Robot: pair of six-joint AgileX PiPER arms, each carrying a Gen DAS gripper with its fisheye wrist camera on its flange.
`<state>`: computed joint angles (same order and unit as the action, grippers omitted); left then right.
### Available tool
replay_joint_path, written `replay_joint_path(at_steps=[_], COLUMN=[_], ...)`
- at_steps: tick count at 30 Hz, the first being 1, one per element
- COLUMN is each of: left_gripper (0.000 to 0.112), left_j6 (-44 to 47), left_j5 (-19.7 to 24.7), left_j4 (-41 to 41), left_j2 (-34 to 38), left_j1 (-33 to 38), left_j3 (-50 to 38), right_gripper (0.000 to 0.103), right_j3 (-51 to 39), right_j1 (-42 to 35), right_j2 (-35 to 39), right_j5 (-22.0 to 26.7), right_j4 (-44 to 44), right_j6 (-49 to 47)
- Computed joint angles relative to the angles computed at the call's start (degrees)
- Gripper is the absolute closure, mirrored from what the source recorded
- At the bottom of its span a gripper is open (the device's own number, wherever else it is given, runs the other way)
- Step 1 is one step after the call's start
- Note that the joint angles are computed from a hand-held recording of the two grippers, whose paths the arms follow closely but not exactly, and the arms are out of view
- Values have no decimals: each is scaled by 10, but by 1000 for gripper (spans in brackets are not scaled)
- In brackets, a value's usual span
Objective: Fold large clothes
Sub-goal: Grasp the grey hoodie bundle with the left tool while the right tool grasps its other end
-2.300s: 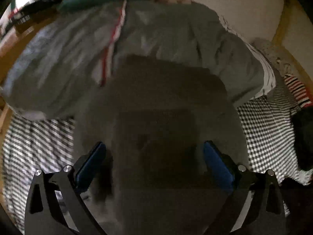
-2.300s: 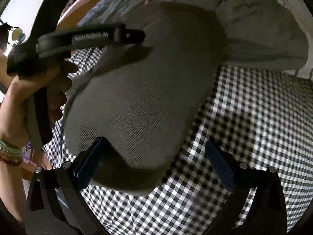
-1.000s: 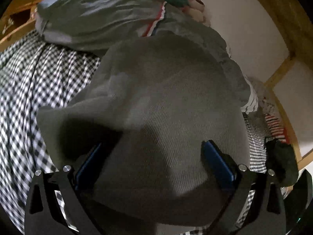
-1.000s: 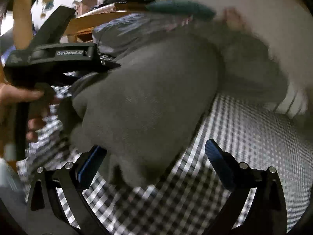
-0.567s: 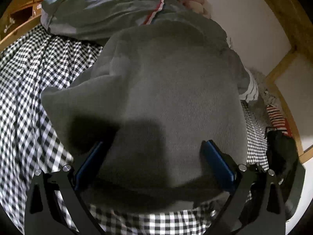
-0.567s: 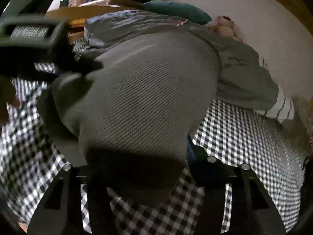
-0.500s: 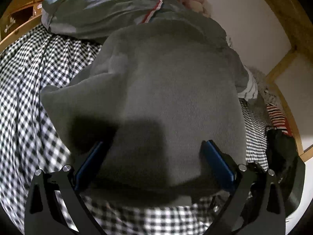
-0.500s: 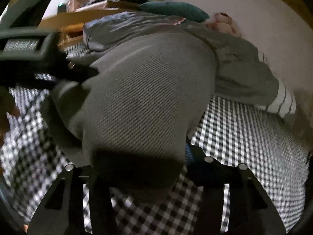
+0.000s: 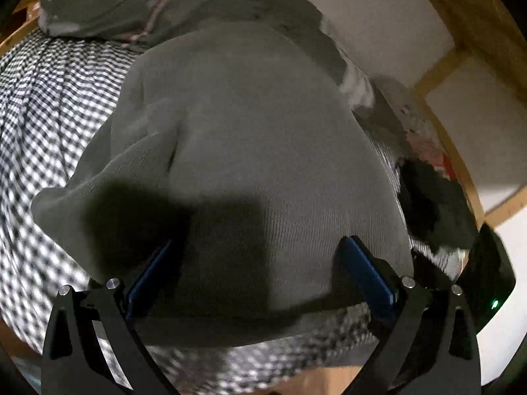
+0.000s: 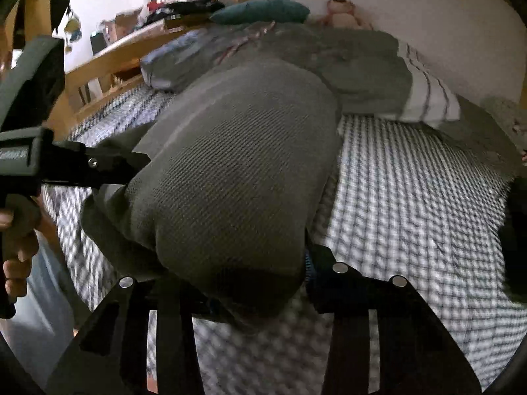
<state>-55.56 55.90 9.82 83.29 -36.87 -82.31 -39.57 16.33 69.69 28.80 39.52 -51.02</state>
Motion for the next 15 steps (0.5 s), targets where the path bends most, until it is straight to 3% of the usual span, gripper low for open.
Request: replay_joint_path(at_steps=[2,5,7,8,11,13,15], left_gripper=[13,13,14,14,14,14,14], left_j6=[-48,-72,-64,-46,23,102,169], left_j5=[31,53,60,78,103,111,112], left_j4=[65,106,106,115,117,77,12], left_j2=[23,36,26,22,22,55,95], left_j1=[-55,-78,-67,-60,-30,19,72], left_j3=[-16,-30,-42,-64,-123,-183,-223], right_gripper=[60,53,48,46,21,4,4], right_j3=[9,9,-9,-21,-59,-77,-111], right_j1=[-9,-1,-27,-53,-123,-188,-235], right_j2=[3,8,4,-2,-14,-25,-16], right_j5=[17,10,55,92,191,264,334], right_j4=[-32,-52,-16,11,54,119,159], right_j6=[16,36,2,-29,-75,-120,-121])
